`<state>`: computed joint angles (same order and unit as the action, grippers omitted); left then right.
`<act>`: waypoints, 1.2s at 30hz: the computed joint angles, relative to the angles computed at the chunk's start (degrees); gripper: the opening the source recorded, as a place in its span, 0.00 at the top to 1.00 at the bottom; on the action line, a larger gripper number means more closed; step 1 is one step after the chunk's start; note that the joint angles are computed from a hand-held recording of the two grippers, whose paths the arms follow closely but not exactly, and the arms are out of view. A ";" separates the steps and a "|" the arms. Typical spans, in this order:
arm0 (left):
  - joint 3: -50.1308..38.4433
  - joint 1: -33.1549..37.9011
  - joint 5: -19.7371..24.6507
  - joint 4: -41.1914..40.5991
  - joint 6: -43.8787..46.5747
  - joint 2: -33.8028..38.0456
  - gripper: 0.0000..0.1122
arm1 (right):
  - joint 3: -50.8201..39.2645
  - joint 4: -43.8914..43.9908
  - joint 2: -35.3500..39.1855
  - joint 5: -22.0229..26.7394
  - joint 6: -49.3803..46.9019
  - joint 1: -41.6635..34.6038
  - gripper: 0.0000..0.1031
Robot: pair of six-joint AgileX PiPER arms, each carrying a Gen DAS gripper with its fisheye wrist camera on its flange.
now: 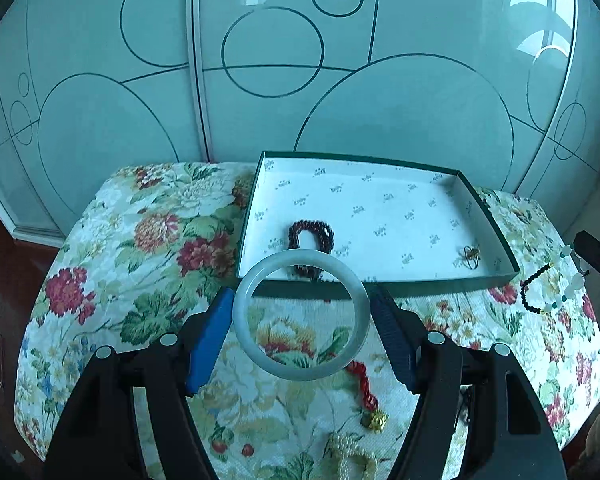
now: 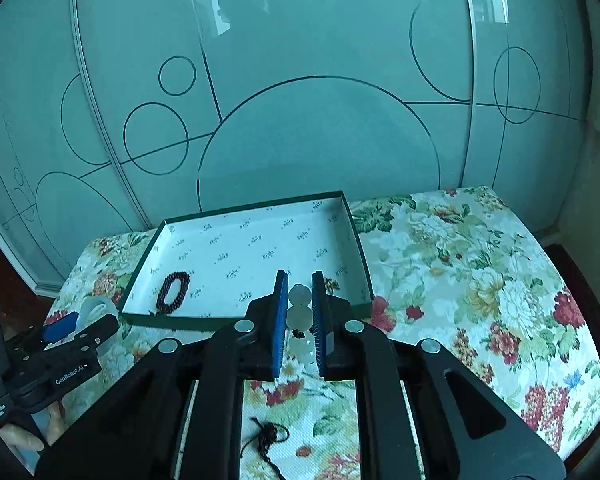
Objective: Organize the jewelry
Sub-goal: 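Carry the bangle and white-bead bracelet into the box and release both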
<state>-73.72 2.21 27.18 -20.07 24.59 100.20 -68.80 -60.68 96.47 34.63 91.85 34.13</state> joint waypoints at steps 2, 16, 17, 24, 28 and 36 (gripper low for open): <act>-4.18 -0.89 0.86 1.55 -2.21 2.55 0.38 | -3.48 1.39 2.26 -1.32 -2.69 -1.99 0.88; -32.28 -6.23 8.10 14.76 -16.39 25.74 0.38 | -25.53 27.29 23.68 -5.62 -29.89 -13.13 0.88; -33.91 -6.39 9.02 15.23 -16.63 27.18 0.38 | -26.67 28.78 24.98 -5.27 -31.15 -13.54 0.88; -40.83 -6.75 14.41 16.70 -18.37 32.87 0.38 | -29.11 33.45 28.51 -4.81 -35.09 -14.76 0.77; -36.33 -6.81 10.71 16.50 -17.83 29.83 0.33 | -26.14 29.79 25.89 -6.15 -31.17 -14.06 0.73; -23.83 -5.61 5.99 11.64 -12.20 19.25 0.33 | -13.91 19.77 15.61 -7.91 -19.36 -10.23 0.73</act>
